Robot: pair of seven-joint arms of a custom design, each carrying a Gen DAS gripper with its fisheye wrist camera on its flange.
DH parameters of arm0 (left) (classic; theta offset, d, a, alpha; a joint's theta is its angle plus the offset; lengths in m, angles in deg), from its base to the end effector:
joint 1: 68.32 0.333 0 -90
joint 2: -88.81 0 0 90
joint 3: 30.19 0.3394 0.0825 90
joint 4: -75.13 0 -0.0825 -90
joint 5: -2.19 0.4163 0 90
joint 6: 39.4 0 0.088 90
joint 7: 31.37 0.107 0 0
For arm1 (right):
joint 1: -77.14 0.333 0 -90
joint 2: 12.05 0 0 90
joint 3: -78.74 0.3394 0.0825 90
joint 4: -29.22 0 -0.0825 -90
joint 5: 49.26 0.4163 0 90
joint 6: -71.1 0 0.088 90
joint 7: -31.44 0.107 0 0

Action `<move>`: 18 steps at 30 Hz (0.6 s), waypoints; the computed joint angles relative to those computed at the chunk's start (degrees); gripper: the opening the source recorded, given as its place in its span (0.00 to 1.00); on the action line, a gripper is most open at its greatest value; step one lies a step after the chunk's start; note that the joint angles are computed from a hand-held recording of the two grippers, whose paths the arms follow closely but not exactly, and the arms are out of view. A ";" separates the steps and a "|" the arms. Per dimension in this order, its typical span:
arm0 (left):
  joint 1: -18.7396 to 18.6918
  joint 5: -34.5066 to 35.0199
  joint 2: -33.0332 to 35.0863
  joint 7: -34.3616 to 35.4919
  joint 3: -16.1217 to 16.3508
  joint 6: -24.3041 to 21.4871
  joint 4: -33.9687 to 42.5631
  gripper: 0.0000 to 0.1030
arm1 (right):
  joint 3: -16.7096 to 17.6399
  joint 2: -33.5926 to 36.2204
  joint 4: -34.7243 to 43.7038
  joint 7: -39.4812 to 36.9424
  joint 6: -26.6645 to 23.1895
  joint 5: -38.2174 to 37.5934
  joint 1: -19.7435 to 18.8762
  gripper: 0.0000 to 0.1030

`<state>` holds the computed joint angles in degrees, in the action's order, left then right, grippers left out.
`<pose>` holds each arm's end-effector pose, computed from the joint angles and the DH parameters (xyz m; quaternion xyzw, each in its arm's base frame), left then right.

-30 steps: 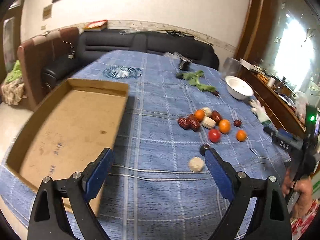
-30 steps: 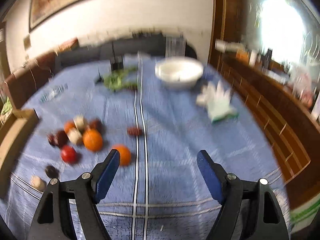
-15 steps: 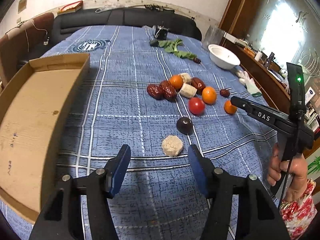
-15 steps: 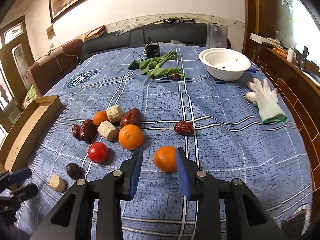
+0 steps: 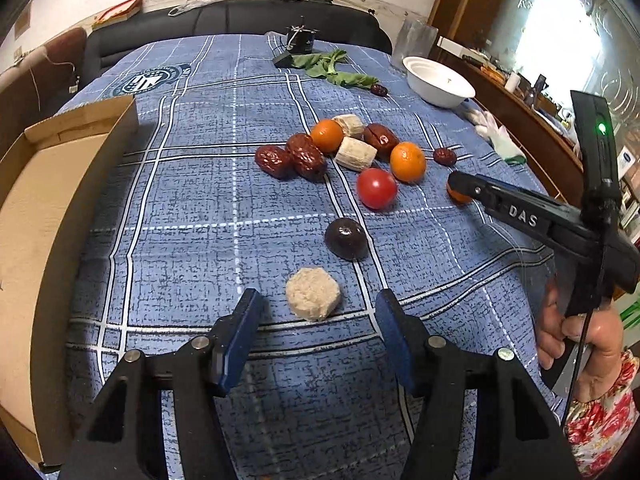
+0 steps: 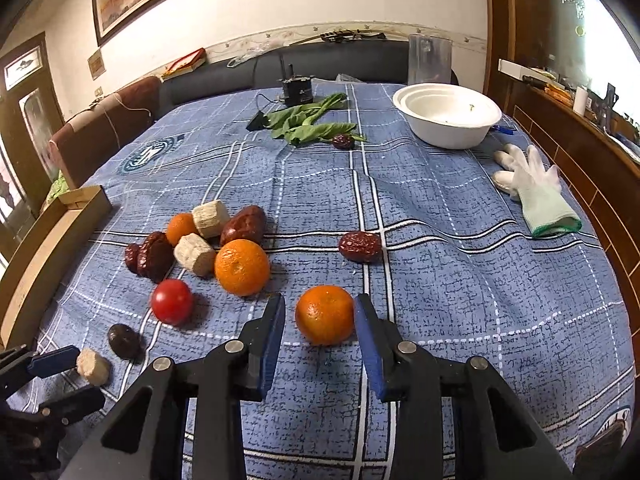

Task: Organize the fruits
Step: 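Close the left gripper on the beige round cake while the right gripper closes on an orange, then carry both to the cardboard box and open the left gripper to drop the cake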

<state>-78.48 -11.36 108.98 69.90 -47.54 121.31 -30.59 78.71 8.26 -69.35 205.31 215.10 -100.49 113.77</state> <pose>0.6456 -0.2998 0.4162 -0.5123 0.7962 -0.3102 0.0863 0.5767 0.4364 0.4316 -0.5871 0.7154 -0.2613 0.2744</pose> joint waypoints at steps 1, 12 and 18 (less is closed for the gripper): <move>-0.33 0.51 -0.02 -0.40 0.32 0.04 -0.02 0.57 | 0.01 0.21 0.26 -0.08 -0.65 0.34 0.00 0.38; -1.45 3.72 -0.13 -2.67 1.31 0.95 -0.50 0.57 | -0.38 0.19 -1.21 -0.91 2.84 4.72 -1.13 0.36; -0.59 4.31 -0.06 -3.24 0.40 1.66 -0.61 0.26 | -0.79 0.26 -0.86 -0.54 2.35 3.88 -0.44 0.33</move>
